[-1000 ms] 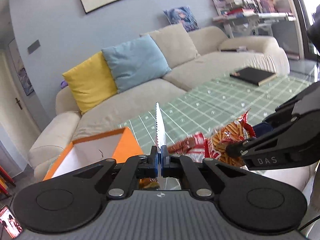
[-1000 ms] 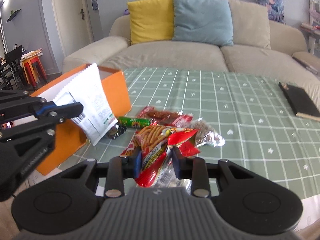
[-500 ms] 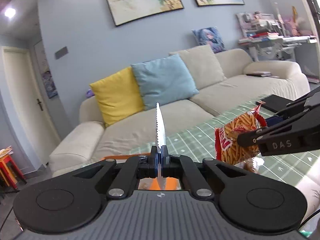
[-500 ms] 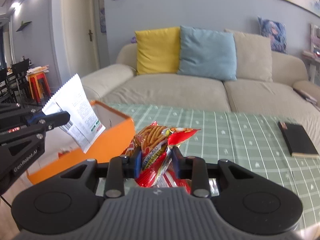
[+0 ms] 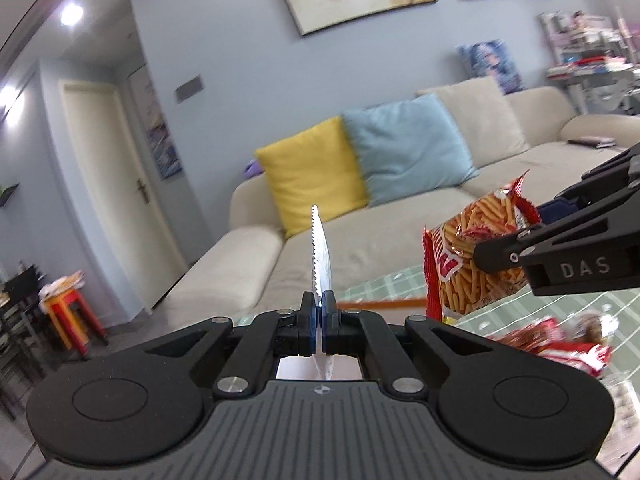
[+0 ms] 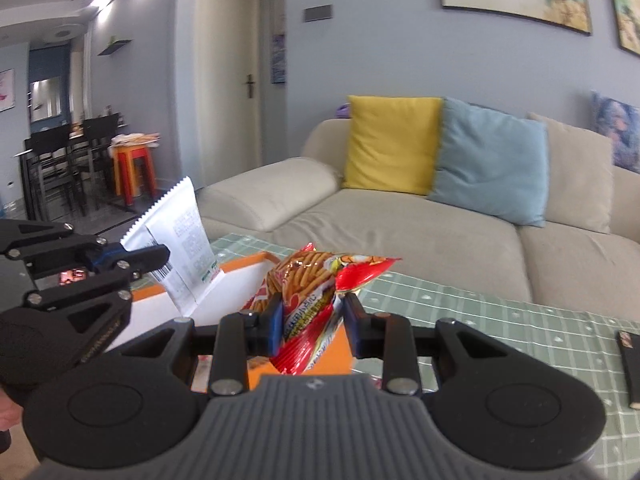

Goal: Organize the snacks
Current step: 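Lift both bags and carry them over the orange box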

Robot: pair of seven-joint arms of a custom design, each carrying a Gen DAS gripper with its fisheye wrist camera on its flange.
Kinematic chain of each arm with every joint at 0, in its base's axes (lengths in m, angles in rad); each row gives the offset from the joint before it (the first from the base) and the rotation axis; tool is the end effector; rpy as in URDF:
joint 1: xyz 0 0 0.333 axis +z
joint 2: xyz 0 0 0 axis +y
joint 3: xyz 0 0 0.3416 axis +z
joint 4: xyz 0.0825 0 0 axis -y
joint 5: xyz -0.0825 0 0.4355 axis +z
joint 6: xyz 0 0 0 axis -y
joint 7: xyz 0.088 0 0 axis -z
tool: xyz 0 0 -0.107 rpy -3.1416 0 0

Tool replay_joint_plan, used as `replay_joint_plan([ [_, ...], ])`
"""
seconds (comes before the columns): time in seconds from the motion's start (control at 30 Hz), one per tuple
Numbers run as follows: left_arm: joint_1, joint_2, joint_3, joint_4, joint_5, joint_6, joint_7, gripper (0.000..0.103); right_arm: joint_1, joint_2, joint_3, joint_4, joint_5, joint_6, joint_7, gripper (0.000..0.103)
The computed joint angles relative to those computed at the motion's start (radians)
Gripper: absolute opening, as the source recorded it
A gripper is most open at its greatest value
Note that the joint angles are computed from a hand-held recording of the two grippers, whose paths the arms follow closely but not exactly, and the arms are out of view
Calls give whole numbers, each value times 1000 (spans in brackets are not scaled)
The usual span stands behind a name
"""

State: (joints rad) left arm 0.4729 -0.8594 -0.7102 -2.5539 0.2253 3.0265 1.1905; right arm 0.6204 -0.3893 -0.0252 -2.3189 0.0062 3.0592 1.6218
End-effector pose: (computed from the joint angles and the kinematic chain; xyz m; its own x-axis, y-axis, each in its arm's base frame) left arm 0.4028 -0.1877 0.6018 0.0447 -0.9281 -0.3696 -0.3444 0.3330 -0.8778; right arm 0.4301 0.2883 0.6385 0.5412 -0.8386 -0.0614 -0.3897 -0.1854 -0.9021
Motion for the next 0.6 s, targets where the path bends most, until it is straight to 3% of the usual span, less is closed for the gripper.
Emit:
replay_joint_plan([
  [0.13, 45, -5, -18, 6, 21, -63, -21, 2, 83, 72, -46, 72, 64, -35, -79, 29],
  [0.27, 37, 21, 2, 2, 61, -111, -20, 2, 100, 155, -40, 155, 154, -84, -164, 29],
  [0.4, -7, 77, 37, 23, 100, -207, -13, 2, 81, 233, -9, 235, 212, -157, -232, 29],
  [0.6, -71, 144, 96, 36, 159, -283, -13, 2, 22, 328, 65, 340, 216, -285, -298, 28],
])
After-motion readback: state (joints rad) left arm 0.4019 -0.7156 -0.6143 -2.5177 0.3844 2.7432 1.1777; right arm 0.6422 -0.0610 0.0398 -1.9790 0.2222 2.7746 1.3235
